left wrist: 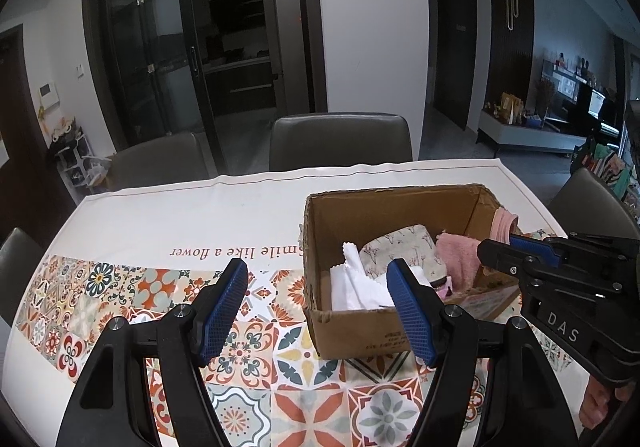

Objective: Organize soft objects
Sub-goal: 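Carry the pink hair tie with the right tool over the box, then open the right tool to drop the hair tie into the box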

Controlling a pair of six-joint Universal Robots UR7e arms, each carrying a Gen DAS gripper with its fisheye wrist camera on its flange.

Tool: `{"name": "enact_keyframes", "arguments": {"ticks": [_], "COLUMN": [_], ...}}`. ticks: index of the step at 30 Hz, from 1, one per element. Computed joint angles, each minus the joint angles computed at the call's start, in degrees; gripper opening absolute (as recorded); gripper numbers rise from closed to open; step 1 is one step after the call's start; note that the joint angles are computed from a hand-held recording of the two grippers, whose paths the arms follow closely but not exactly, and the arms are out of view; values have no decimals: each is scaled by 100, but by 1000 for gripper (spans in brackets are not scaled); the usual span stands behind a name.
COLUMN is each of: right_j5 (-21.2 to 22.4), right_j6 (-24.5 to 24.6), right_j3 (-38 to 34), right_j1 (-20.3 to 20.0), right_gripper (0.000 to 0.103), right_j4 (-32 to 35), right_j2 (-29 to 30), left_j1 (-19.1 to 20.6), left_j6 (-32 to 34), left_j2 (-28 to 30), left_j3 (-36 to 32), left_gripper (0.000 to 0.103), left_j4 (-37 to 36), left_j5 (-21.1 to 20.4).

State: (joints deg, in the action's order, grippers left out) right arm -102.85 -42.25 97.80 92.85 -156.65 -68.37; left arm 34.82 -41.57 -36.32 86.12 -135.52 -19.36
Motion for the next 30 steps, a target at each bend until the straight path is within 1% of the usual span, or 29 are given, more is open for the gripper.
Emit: {"name": "enact_keyframes", "arguments": {"ticks": [7,12,15,16,17,19,22,23,25,30], "right_j5": [-153,-168,-170,-195,-206,-218,-310,-380,-545,-522], "right_j6": [68,154,212,232,256,293,250,254,301,353], "right_j3": [-339,-525,-650,-709,-740,-824,-882,-928,-971,-859], "right_j1": [-60,-110,-139,-142,-144,-154,-136,-121,-96,-85], "right_gripper": [12,12,14,17,25,37,38,42,42,42], "right_j4": [187,370,504,567,615,707,751,832,883,795], "right_j2": [303,445,530,569,587,640,694,726,768,672], "left_j1": [164,249,285,294,300,311,324,326,324,296], "left_j6": [146,245,284,293,302,302,296,285,261,323], "left_j2": [178,266,306,318,322,329,323,314,305,265], "left_j3": [-259,-392,-450,-467,-470,-478,-479,-467,-453,-381], "left_gripper": [71,71,71,71,71,71,71,71,71,71], "left_j4": [50,40,40,41,34,34,47,46,45,-90], "left_j5": [-47,-117,-149,-161,-167,-168,-195,-193,-175,-194]}}
